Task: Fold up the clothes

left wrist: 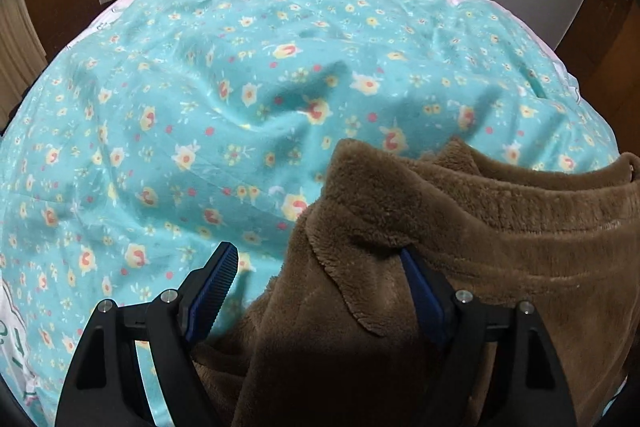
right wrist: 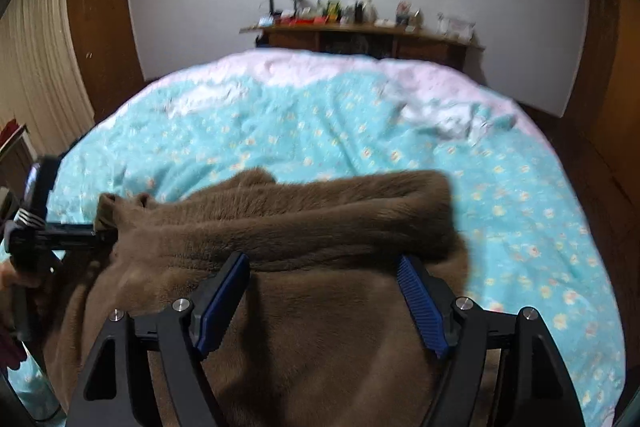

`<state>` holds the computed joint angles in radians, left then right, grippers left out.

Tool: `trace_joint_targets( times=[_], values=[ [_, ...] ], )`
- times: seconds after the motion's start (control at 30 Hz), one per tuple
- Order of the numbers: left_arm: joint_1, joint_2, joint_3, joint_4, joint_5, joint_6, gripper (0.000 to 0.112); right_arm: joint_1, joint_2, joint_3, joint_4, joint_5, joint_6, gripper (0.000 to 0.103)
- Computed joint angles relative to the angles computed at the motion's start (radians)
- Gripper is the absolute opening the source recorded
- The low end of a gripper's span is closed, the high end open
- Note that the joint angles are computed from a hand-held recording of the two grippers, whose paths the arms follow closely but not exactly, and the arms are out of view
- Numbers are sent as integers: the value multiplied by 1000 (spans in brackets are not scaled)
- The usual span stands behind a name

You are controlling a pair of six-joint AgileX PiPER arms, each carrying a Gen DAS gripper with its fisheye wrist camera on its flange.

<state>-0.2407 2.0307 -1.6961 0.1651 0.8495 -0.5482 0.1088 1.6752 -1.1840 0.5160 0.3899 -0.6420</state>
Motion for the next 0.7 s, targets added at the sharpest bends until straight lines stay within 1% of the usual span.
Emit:
trace_joint_targets(
  times=[0.1,0.13,0.17,0.23,0.27,0.33,0.4,0.47,0.53,0.63,0.7],
  values=[
    [11,-25,35,-29,-29,22,84,-12,10,-26,87,54,-85,79],
    [18,-36,56,-44,-43,34,84,-4,28,-44,67,63,-68,79],
    [25,-48,76,-59,-57,46,84,13,55,-69,15,67,-19,79],
    [37,-71,133,-75,-85,54,87,35,131,-142,-113,85,120,79],
    [43,-83,164,-81,-102,54,88,34,176,-189,-134,111,159,80],
    [64,-117,233,-121,-141,77,88,15,203,-225,-89,148,149,81],
    [78,-166,301,-154,-181,93,88,3,171,-193,-41,149,96,81],
    [77,-232,366,-165,-211,88,88,-15,109,-130,-4,147,32,81],
    [60,-309,427,-181,-232,101,88,-68,32,-57,93,171,-77,81],
    [11,-419,495,-213,-237,132,88,-182,-94,45,241,239,-230,81],
    [-49,-474,509,-226,-217,140,88,-291,-181,112,321,321,-324,81]
  ],
)
